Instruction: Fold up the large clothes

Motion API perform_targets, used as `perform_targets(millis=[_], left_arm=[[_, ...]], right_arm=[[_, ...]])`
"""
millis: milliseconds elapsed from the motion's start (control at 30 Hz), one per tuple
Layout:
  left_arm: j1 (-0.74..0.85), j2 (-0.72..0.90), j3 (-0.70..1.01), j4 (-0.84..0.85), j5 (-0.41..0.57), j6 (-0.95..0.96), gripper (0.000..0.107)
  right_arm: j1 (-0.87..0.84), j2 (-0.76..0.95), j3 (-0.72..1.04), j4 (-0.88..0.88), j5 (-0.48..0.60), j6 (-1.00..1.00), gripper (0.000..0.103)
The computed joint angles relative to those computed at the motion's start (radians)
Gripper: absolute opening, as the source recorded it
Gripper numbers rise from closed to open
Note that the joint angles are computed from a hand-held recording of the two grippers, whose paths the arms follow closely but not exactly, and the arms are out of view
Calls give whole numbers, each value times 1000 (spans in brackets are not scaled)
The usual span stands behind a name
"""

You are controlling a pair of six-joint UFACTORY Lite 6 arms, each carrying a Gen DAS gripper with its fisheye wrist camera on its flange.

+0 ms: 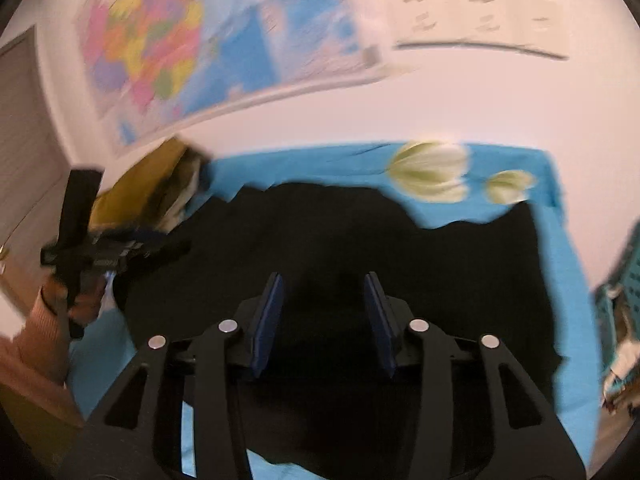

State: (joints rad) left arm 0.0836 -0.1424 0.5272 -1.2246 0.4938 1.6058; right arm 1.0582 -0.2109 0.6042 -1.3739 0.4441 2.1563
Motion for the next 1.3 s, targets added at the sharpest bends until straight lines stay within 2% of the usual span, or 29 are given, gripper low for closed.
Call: perform_targets(millis=[33, 100, 167, 233, 300, 467, 567, 733, 800, 867, 967, 1033, 1100, 1167, 1300], left_arm=[[-1, 36, 12, -14, -9, 8, 71], [16, 110, 49, -44, 14, 31, 73], [10, 108, 51, -42, 8, 19, 73], [-9, 69, 27, -45, -21, 20, 73], [-4, 20, -5, -34, -10, 12, 73], [26, -110, -72, 21, 19, -28, 76], [47, -186, -114, 53, 29, -46, 77], [150, -256, -154, 99, 127, -25, 77], [164, -250, -158, 98, 133, -6, 77], [161, -197, -149, 67, 109, 28, 81], [194, -39, -85, 37, 136, 58, 86], [229, -32, -81, 48, 173, 51, 86], [260, -88, -105, 66, 192, 48, 86], [326, -130, -116, 99, 257, 39, 86], [549, -140, -115, 196, 469, 69, 86]], right_arm=[[-26, 39, 7, -21, -27, 24, 38], [-100, 115, 7, -129, -115, 135, 28], [-125, 128, -7, -213, -134, 228, 26], [-101, 97, -13, -157, -105, 185, 30], [-51, 48, -13, -67, -43, 109, 48], [134, 1, 71, 79, 104, -100, 56], [194, 42, 150, 115, 139, -199, 62], [237, 150, 243, 104, 106, -209, 63], [240, 209, 271, 108, 89, -214, 63], [223, 278, 293, 131, 57, -230, 63], [192, 336, 302, 175, 14, -248, 63], [210, 322, 311, 199, 45, -270, 63], [252, 306, 339, 231, 121, -332, 66], [286, 298, 367, 228, 154, -370, 76], [349, 424, 527, 316, 228, -592, 79]])
